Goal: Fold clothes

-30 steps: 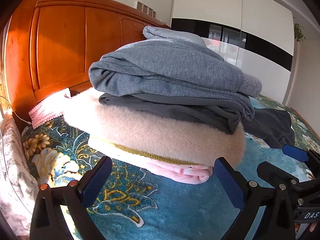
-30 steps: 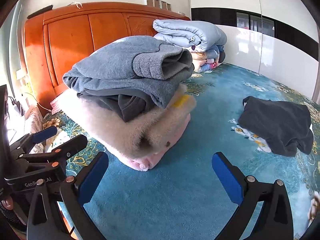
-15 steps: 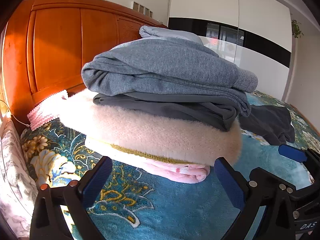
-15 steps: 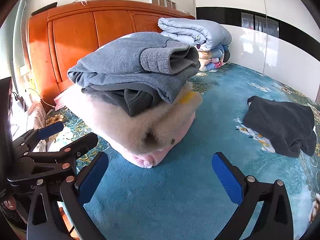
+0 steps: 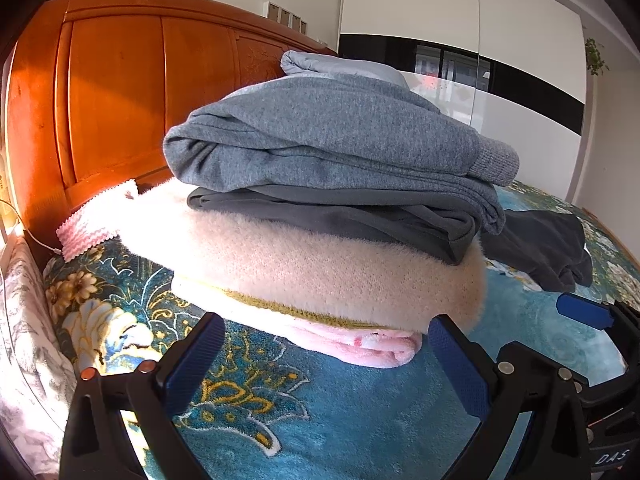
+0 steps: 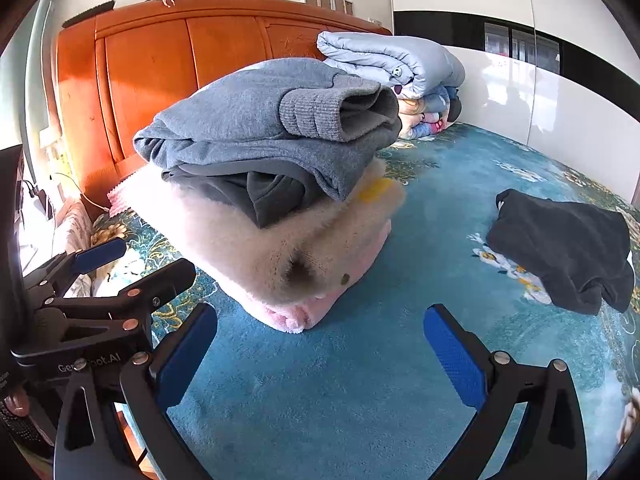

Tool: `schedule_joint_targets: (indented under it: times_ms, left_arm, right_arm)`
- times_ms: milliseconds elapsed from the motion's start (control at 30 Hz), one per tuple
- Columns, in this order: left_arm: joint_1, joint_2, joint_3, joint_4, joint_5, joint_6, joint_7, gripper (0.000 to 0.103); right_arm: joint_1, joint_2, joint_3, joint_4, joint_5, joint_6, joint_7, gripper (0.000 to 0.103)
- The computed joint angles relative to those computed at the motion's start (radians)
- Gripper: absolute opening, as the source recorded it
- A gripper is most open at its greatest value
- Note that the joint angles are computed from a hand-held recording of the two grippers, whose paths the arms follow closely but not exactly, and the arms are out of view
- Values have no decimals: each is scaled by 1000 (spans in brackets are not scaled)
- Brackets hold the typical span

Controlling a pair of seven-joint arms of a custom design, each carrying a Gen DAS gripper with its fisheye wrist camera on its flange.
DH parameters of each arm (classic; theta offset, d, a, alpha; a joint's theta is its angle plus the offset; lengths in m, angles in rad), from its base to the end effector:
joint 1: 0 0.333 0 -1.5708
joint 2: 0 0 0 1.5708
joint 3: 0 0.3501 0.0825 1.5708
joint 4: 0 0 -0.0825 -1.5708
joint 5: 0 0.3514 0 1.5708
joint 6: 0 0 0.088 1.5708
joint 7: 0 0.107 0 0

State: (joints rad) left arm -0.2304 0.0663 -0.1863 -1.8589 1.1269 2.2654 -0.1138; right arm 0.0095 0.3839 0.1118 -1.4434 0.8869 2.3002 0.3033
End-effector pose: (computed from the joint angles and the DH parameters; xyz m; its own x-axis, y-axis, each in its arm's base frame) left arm 0.5477 -0.2134 0.5750 0.5618 -0.8218 0.0948 -0.4024 -0.3716 -0.8366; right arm 0.6918 0.0851 0.5717 0.8037 -0.5935 -0.0426 -0.3835 -0.4619 -0.7997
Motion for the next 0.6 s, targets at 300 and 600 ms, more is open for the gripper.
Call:
schedule_joint_targets:
  times_ms: [300,600]
  left_arm:
    - [0,2,1,2,0,4,10,103]
    - [0,5,2,4,-2,5,14,103]
  right_arm:
    - [-7,13,1,22,-7,-36,29,103]
    - [-8,23,-1,38,-20,-56,56,103]
